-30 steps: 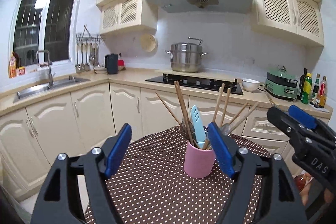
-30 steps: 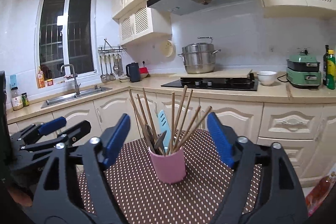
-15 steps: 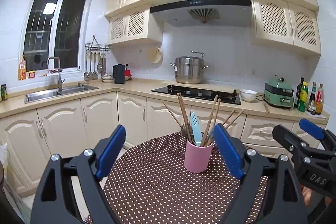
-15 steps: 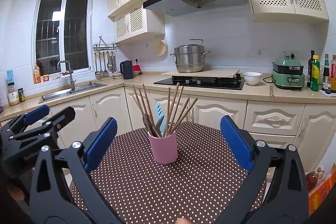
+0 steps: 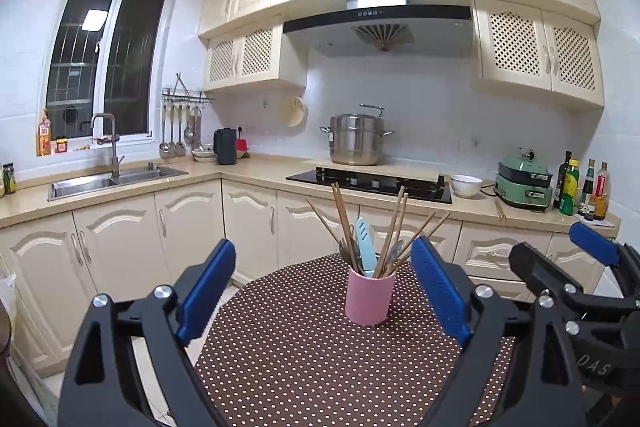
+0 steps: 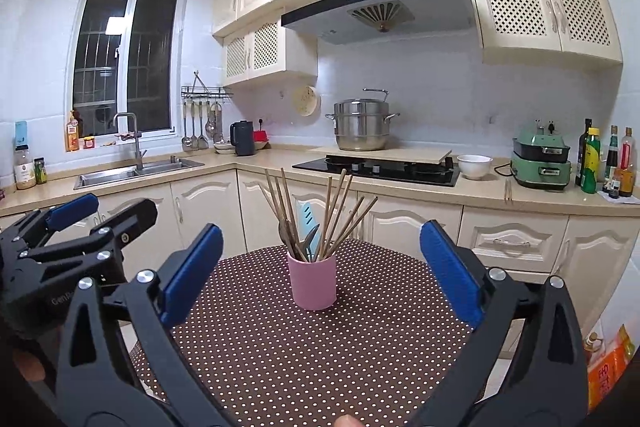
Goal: Organize utensils
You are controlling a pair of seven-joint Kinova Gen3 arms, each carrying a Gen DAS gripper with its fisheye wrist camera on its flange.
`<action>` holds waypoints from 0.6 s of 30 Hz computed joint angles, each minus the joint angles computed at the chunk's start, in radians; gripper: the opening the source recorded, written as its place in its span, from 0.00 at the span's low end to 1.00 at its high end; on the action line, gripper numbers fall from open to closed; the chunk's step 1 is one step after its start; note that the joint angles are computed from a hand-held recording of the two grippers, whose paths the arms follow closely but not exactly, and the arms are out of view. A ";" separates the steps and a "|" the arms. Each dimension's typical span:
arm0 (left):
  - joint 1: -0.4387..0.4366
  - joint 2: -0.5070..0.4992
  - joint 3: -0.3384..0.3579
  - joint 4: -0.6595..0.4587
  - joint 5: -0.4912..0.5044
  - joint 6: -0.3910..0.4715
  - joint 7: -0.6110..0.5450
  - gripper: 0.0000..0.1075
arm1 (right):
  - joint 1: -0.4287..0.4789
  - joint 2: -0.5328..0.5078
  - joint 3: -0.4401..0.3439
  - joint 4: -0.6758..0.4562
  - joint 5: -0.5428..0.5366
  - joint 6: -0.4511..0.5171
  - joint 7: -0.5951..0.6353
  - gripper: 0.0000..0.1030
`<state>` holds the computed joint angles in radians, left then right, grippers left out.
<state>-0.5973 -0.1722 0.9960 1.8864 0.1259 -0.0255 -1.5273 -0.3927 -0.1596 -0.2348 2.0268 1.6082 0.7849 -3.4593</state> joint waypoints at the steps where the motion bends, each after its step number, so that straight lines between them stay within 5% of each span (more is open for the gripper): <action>1: -0.001 -0.003 0.000 0.003 0.000 -0.003 -0.001 0.81 | -0.001 0.001 -0.004 0.000 0.003 0.010 0.000 0.94; 18: -0.132 -0.015 0.125 0.005 0.031 -0.031 -0.028 0.81 | 0.003 0.013 0.006 -0.004 0.001 0.002 0.006 0.94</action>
